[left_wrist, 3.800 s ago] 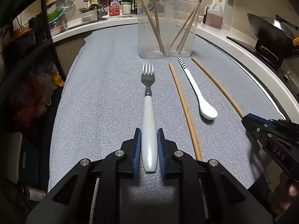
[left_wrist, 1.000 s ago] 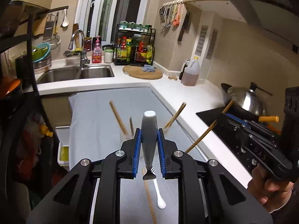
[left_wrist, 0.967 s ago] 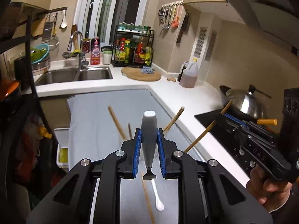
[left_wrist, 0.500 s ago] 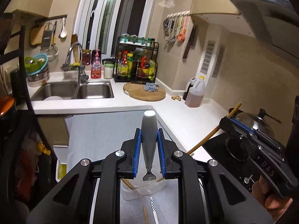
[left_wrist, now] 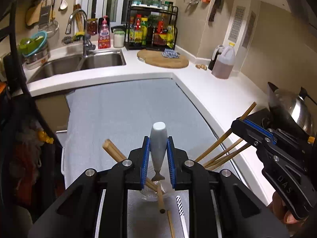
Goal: Organize utensils
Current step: 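Open the left tool dropping the fork in the cup while the right tool releases its chopstick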
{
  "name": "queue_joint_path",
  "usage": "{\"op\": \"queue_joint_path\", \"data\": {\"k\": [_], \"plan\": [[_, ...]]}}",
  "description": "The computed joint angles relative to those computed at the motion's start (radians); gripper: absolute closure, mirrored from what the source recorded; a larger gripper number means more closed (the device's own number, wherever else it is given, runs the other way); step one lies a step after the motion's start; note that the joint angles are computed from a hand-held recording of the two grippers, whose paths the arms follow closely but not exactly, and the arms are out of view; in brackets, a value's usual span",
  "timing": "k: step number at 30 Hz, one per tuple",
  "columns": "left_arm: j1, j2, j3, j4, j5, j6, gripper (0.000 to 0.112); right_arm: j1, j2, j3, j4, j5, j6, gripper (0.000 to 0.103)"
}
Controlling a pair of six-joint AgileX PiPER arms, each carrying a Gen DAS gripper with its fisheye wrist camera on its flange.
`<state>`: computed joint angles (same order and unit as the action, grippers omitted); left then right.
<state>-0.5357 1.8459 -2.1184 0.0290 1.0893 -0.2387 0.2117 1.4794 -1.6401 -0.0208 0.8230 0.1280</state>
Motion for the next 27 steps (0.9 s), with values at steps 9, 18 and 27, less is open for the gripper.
{"op": "queue_joint_path", "data": {"k": [9, 18, 27], "plan": [[-0.025, -0.131, 0.114, 0.056, -0.081, -0.054, 0.075, -0.001, -0.03, -0.009, -0.048, 0.047, 0.02, 0.071], [-0.182, -0.355, 0.319, 0.318, -0.13, -0.251, 0.075, 0.07, -0.154, -0.008, -0.194, 0.096, 0.114, 0.069], [-0.397, -0.635, 0.739, 0.633, -0.147, -0.603, 0.075, 0.272, -0.417, 0.241, -0.491, 0.105, 0.423, 0.069]]}}
